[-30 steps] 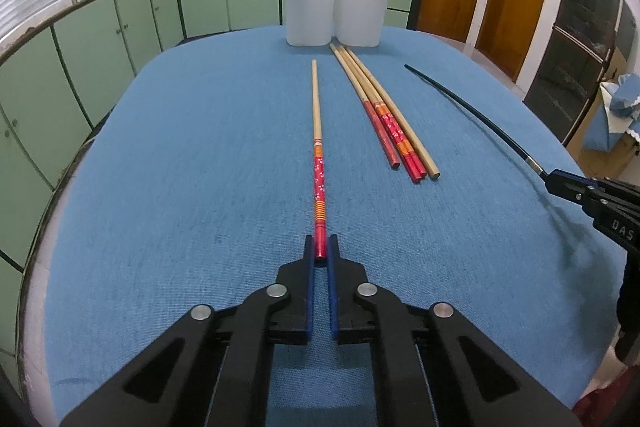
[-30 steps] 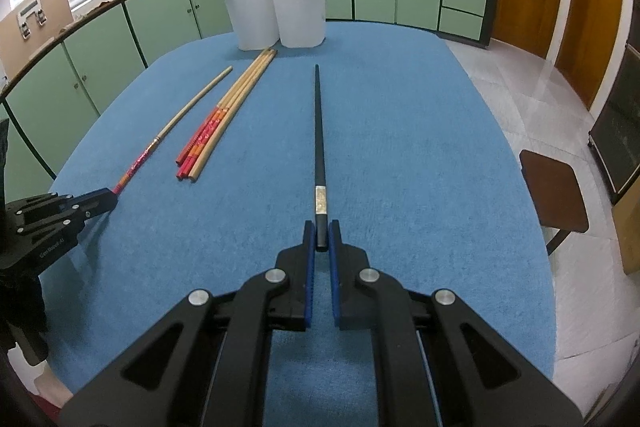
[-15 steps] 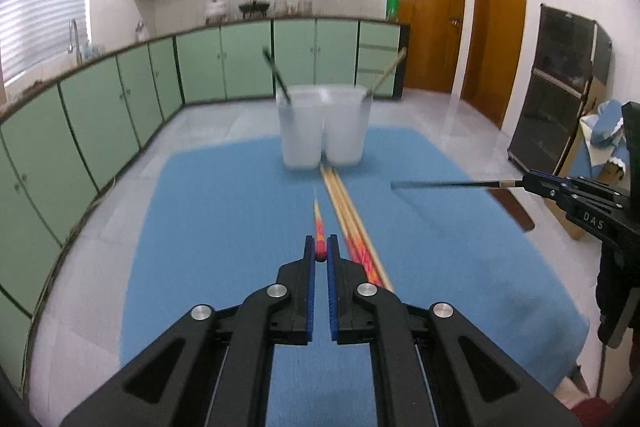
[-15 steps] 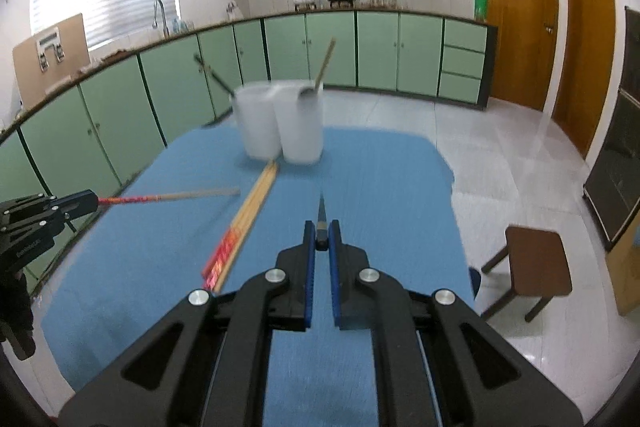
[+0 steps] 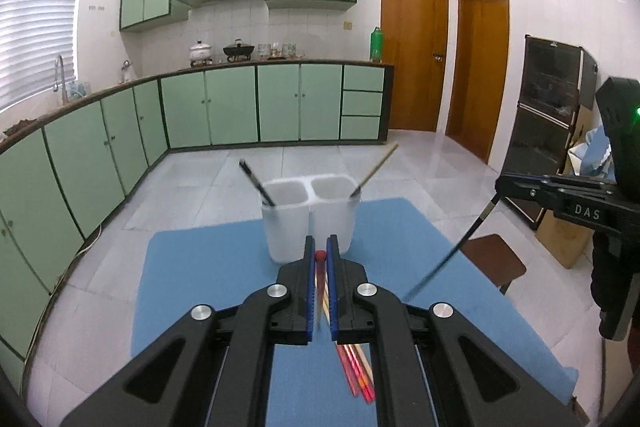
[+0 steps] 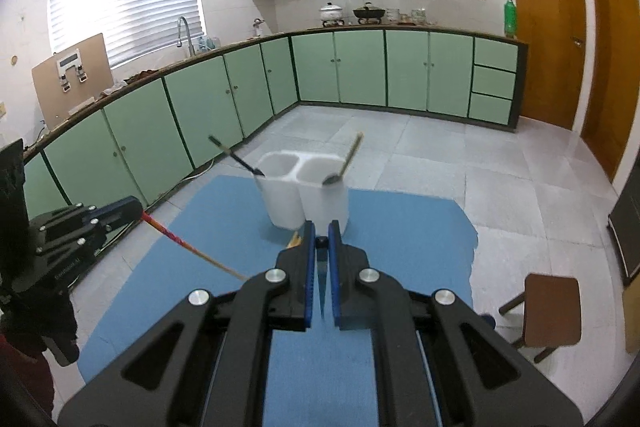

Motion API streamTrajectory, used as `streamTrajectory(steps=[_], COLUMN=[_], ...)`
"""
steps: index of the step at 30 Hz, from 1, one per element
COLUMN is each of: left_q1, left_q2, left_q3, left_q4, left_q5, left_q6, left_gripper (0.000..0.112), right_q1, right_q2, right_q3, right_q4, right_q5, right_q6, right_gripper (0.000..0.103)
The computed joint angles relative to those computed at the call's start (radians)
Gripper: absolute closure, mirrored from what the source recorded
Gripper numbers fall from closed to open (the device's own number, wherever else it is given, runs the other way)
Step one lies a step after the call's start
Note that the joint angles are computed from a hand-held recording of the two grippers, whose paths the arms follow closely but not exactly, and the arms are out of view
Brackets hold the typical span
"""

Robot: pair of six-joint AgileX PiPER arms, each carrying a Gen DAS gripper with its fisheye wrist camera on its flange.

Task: Organize utensils
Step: 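Lift both chopsticks into the white holder and open both tools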

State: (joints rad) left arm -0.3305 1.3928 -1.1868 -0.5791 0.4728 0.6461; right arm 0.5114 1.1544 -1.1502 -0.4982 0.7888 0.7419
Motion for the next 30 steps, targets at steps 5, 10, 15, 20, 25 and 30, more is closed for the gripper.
streamTrajectory(steps=[5, 10, 15, 20, 25, 30], left_q1=[0.004, 0.006, 0.001, -0.033, -0.064, -0.077], left_q2=[0.051, 0.085, 0.161, 0.299, 0.496, 0.678], left_q3=[-0.087, -0.188, -0.375, -0.651, -0.966, -1.17], left_q4=[-0.029, -0.053, -0.056, 0.038, 0.186, 0.27], left_q5=[0.008, 0.024, 0.057, 0.071, 0.119, 0.192], left_q6=[0.011, 0.006, -0.016, -0.121, -0.257, -0.352], left_gripper=[0.107, 0.107, 0.107, 0.107, 0.107, 0.107], right_q1=[-0.059, -0.114, -0.183, -0.236, -0.282, -0.312], right_q2=[0.067, 0.149, 0.279, 0.446, 0.619, 0.684], right_q3=[-0.146, -0.326, -0.565, -0.845, -1.078, -1.029], right_q4=[0.111, 0.207, 0.294, 0.344, 0.341, 0.302], right_q5=[0.0, 0.021, 0.053, 0.102, 0.134, 0.068], right_q6=[-0.162, -0.309, -0.429, -0.495, -0.508, -0.48], right_gripper=[0.097, 0.097, 0.098, 0.098, 0.098, 0.098])
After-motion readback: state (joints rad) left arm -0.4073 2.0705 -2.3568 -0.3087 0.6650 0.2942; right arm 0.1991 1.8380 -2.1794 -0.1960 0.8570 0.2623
